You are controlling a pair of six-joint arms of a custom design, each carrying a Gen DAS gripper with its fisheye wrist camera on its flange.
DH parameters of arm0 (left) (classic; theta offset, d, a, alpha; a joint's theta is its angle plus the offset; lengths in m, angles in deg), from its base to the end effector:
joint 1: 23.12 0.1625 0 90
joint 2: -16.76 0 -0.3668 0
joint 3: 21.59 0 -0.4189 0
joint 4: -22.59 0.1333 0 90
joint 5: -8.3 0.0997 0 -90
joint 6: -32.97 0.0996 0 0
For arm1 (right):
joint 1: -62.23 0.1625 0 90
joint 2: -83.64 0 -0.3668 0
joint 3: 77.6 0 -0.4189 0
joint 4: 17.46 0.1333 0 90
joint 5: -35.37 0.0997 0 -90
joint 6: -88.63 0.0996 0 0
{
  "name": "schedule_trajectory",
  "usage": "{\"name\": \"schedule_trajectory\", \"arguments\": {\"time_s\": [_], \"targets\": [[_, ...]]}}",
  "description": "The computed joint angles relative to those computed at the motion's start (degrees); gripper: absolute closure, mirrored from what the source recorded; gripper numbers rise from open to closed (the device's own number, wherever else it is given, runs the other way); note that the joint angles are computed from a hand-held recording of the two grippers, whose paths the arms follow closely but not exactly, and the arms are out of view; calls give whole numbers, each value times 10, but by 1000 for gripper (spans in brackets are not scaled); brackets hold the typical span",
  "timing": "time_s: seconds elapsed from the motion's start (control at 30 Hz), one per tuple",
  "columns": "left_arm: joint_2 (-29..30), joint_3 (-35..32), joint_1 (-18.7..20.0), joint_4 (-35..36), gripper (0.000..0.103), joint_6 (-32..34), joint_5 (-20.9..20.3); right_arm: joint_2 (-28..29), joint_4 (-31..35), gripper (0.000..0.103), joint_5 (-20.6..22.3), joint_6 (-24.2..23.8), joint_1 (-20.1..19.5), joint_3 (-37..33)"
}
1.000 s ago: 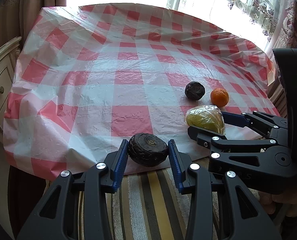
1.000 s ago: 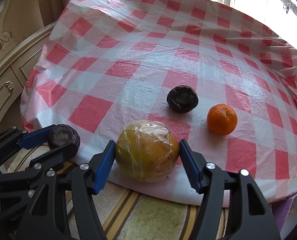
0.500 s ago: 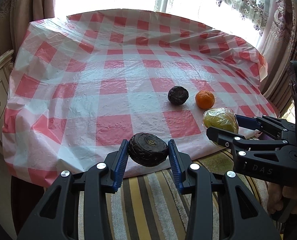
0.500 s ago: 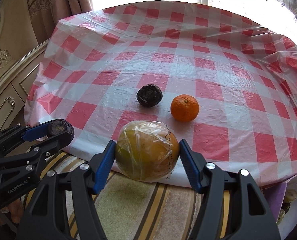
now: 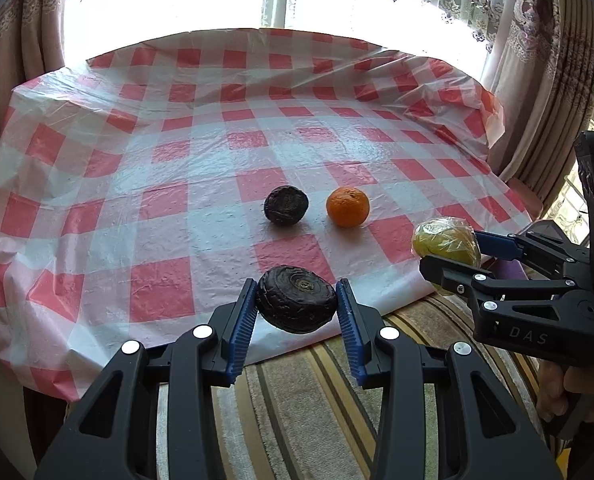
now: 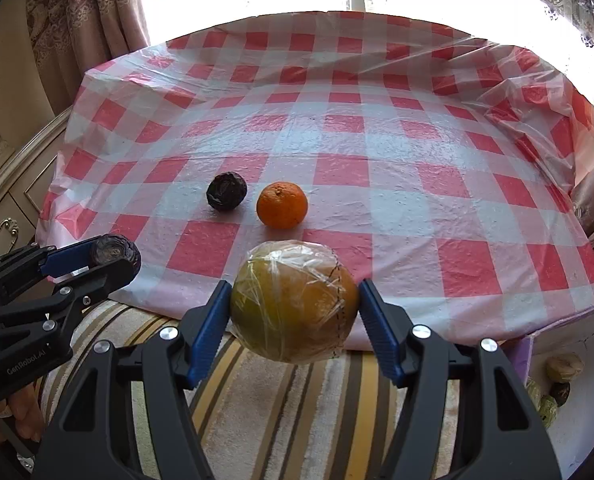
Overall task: Organize fruits
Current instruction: 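Grasp the dark brown fruit with the left tool while the right tool grasps the wrapped yellow fruit, then carry the dark brown fruit and the wrapped yellow fruit over the white box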
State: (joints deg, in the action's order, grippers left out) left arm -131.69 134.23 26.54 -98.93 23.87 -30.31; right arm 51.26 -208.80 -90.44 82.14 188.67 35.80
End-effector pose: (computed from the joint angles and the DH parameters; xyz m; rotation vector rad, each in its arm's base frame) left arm 0.0190 -0.3038 0.2848 0.3967 2.3103 -0.9223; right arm 0.3554 -0.3550 -0.0960 0.7962 -2.4286 0.6547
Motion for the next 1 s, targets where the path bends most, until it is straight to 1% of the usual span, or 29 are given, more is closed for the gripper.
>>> {"name": "schedule_trajectory", "arguments": {"time_s": [0.3,0.5,0.77,1.0], "targets": [[71,3,-32,-35,65,-2,-18,-62,-55,38,-21,5,-35,74],[133,3,-50,-78,65,7,-34,-103,-95,38,-41,2,-67,124],[245,-5,-76,-159,65,23,-63,-164,-149,38,-74,-3,-115,193],[358,-19,-97,-240,65,44,-92,-214,-194,38,-95,-18,-156,234]]}}
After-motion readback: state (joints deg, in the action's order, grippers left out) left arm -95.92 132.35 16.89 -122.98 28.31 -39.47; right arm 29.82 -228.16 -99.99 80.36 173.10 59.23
